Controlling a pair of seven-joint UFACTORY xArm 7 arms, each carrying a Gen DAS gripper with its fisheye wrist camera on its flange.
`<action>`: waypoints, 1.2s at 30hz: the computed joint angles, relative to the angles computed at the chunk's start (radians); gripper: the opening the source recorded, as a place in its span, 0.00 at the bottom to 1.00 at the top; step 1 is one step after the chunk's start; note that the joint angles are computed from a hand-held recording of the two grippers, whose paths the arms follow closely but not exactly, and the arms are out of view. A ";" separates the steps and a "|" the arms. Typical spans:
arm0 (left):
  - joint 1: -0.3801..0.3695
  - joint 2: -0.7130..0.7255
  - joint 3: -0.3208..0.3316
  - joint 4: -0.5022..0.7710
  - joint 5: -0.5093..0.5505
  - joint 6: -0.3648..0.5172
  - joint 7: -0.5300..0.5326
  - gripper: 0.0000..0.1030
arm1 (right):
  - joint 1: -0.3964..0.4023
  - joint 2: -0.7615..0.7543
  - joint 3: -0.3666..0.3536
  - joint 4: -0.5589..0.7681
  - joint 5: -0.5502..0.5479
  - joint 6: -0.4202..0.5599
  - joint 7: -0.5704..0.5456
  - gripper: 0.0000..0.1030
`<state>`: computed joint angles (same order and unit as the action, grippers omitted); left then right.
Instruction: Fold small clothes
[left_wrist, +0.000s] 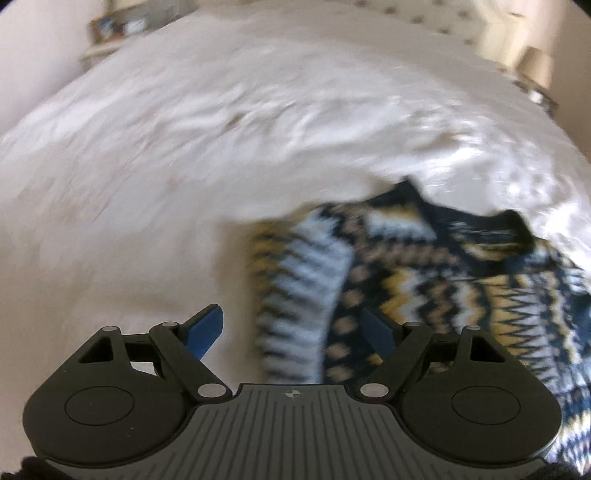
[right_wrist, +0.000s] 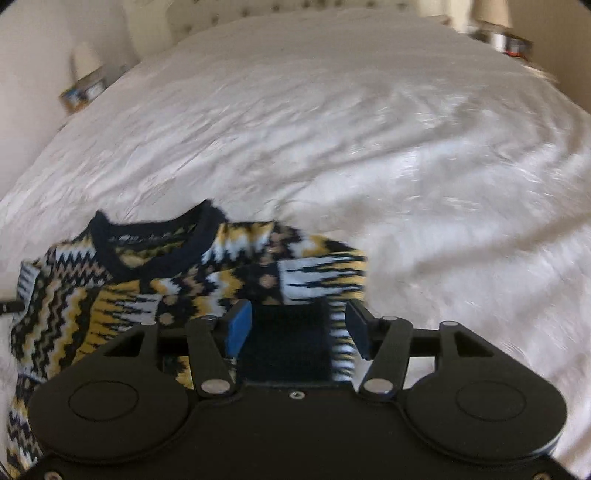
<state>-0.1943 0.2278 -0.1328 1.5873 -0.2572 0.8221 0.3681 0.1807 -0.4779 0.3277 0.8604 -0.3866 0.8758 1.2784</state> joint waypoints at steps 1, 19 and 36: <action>0.002 0.002 -0.012 0.004 -0.018 0.001 0.035 0.79 | 0.001 0.021 -0.009 0.004 0.001 -0.014 -0.018 0.60; -0.062 0.180 0.066 0.159 0.291 -0.018 -0.285 0.91 | 0.024 0.143 -0.043 0.074 -0.027 0.098 -0.024 0.48; -0.043 -0.361 0.017 -0.410 -0.057 -0.012 0.029 0.91 | 0.154 0.039 0.027 0.051 0.159 0.149 0.081 1.00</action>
<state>-0.2376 -0.1333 -0.1157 1.1768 -0.3139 0.8103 0.3975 0.3349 -0.4385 0.3547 0.9118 -0.2276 1.0246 1.3597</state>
